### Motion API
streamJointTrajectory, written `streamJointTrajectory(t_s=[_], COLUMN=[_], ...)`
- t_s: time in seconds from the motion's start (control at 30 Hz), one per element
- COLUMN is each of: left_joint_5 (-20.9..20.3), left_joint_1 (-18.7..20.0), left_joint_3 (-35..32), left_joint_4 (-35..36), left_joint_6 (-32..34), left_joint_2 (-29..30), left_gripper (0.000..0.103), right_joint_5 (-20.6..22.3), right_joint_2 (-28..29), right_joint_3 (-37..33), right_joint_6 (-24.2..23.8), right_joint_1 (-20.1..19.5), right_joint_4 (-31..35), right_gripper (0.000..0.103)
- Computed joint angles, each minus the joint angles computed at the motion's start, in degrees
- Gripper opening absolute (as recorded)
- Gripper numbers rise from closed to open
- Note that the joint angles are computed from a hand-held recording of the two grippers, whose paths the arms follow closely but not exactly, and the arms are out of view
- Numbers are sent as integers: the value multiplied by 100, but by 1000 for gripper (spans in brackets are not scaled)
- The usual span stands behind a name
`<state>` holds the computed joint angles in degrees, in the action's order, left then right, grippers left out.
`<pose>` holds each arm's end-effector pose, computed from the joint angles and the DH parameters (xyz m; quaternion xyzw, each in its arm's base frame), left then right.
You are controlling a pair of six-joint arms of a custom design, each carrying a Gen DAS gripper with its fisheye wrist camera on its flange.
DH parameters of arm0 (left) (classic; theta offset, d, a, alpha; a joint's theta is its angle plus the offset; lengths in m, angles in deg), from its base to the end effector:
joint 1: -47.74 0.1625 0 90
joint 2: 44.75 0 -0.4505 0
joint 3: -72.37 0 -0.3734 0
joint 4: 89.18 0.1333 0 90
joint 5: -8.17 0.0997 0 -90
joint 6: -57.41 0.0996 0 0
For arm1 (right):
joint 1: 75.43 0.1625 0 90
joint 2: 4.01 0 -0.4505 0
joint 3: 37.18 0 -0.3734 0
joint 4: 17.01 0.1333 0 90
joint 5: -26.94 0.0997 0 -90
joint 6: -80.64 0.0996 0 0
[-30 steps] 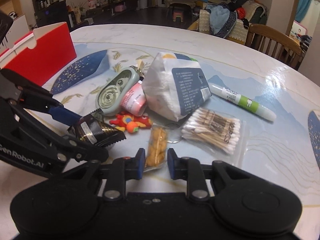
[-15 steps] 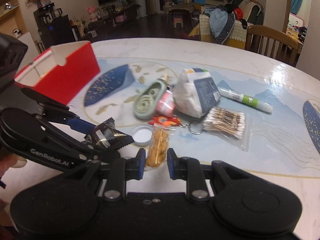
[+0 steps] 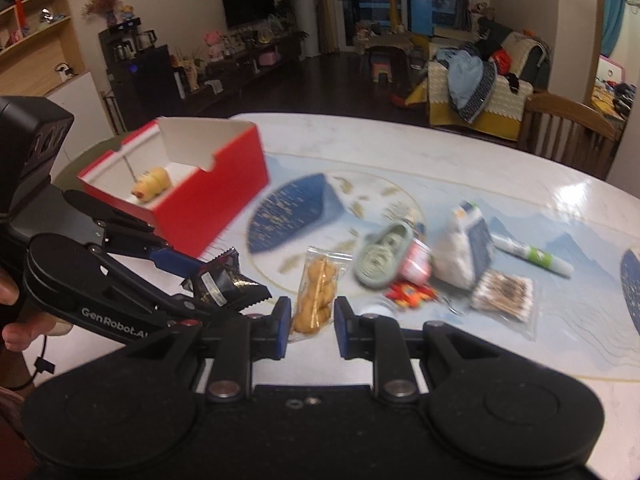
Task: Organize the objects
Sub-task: 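Carry both packets into the red box and open both tools to drop them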
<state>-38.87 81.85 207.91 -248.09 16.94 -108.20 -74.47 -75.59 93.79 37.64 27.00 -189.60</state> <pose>-0.2281 -0.3974 0.1319 0.1349 0.9204 -0.2556 0.2633 0.2105 -0.4273 0.2181 0.4356 -0.8722 0.1673 0.1467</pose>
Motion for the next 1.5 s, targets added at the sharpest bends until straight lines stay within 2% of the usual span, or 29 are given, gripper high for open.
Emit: streamJointTrajectory(t_s=[0.4,0.6,0.8,0.97,1.13,1.3,1.5], left_joint_5=[395,619,913,1208,1432,1639,1446], left_joint_1=[-267,-278,-125,153,622,1292,2067], left_joint_3=[554,664,654,519,367,174,-235], left_joint_4=[1609,2459,3264,3743,3653,2929,2112], left_joint_6=[-630,-794,-788,-513,96,924,1515], left_joint_2=[-1851,-2650,-3313,-3683,-3745,-3431,-2853], left_gripper=[56,56,56,56,56,56,56], right_joint_5=[69,-8,-140,-245,-457,-804,-1214], right_joint_2=[763,1313,1893,2323,2723,3190,3696], right_joint_3=[-233,-470,-794,-1109,-1418,-1763,-2191], right_joint_6=[441,672,936,1141,1319,1328,1322], right_joint_1=[948,1368,1676,1886,2021,2128,2203], right_joint_4=[-327,-563,-772,-805,-750,-713,-557], right_gripper=[22,22,22,22,22,22,22])
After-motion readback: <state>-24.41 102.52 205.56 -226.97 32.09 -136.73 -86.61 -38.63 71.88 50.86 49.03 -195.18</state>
